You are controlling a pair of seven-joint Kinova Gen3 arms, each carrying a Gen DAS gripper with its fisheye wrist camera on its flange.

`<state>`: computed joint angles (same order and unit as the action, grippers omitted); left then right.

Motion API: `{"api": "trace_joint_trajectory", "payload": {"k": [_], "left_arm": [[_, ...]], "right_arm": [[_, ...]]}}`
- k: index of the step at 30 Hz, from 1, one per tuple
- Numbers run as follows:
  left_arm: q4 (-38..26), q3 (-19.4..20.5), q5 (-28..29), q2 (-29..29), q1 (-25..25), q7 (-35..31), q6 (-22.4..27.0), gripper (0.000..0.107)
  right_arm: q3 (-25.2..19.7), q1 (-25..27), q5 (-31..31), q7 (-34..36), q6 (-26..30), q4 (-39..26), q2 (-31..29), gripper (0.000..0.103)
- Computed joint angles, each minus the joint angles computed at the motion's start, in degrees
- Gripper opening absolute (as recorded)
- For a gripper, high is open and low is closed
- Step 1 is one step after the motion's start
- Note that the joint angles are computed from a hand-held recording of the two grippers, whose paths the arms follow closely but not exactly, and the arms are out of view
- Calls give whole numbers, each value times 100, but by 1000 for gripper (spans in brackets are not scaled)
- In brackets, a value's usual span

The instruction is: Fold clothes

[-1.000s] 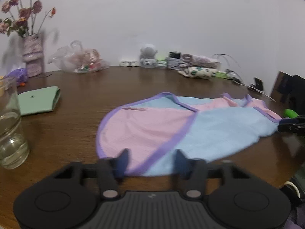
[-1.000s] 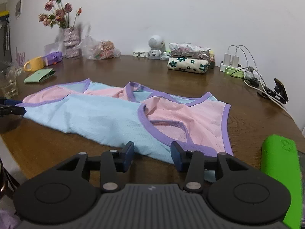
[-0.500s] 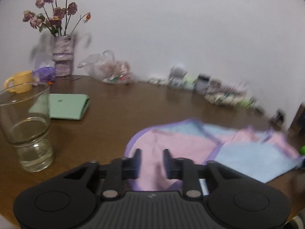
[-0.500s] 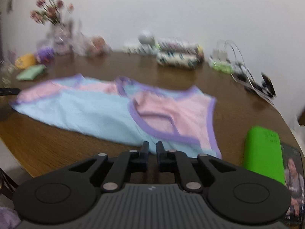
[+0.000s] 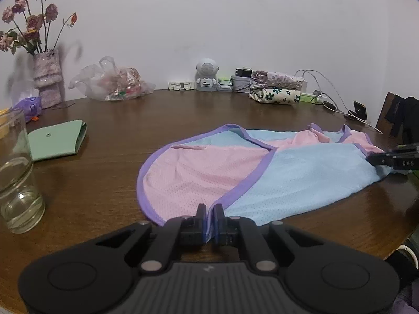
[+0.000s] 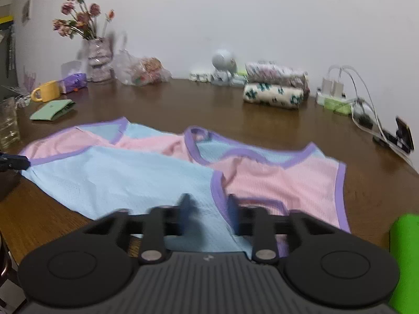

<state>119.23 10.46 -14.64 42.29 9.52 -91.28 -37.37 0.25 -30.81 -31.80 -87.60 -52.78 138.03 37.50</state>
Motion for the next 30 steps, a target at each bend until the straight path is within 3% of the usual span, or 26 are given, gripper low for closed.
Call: {"api": "trace_joint_trajectory", "payload": {"k": [1,5,7,9,10,13,15,16,17,18,20,22,24,26,30], "left_arm": [[-22,-72,121,-6,97,-56,6,2],[-166,-217,416,-70,339,-209,25,2],[-228,-97,292,-115,233,-182,128,4],[-253,-137,394,-115,294,-208,78,11],[-267,-203,524,-104,371,-204,55,21],[-340,-162,563,-74,299,-88,265,30],[-266,69,248,-61,38,48,216,32],[-210,180,27,-51,-99,145,142,38],[-163,273,-180,-39,-216,233,71,43],[-144,309,-329,-27,-256,271,19,49],[-206,269,-407,-26,-146,236,146,49],[-369,64,-243,-31,165,136,489,48],[-389,-78,66,0,370,-69,531,44],[-267,-12,62,-18,288,-90,434,44],[-35,158,-273,-88,29,-107,361,44]], "right_arm": [[-7,6,-23,-1,65,-26,24,4],[58,-182,-368,54,43,26,-3,1],[95,-274,-539,62,6,64,-30,1],[27,-187,-453,-123,-222,168,-23,1],[1,-134,-369,-197,-288,209,-25,2],[-59,-18,-78,-333,-482,306,6,9],[-111,89,182,-383,-481,308,9,25],[-103,80,203,-341,-443,269,25,35],[-93,66,206,-291,-391,224,38,35],[-69,32,147,-209,-282,154,39,35],[12,-98,-69,21,-50,3,58,31],[93,-245,-287,262,93,-80,73,27],[102,-273,-353,373,202,-86,29,23],[-6,-55,-98,222,374,-29,-105,17],[-39,-100,-66,54,176,186,-109,16]]}}
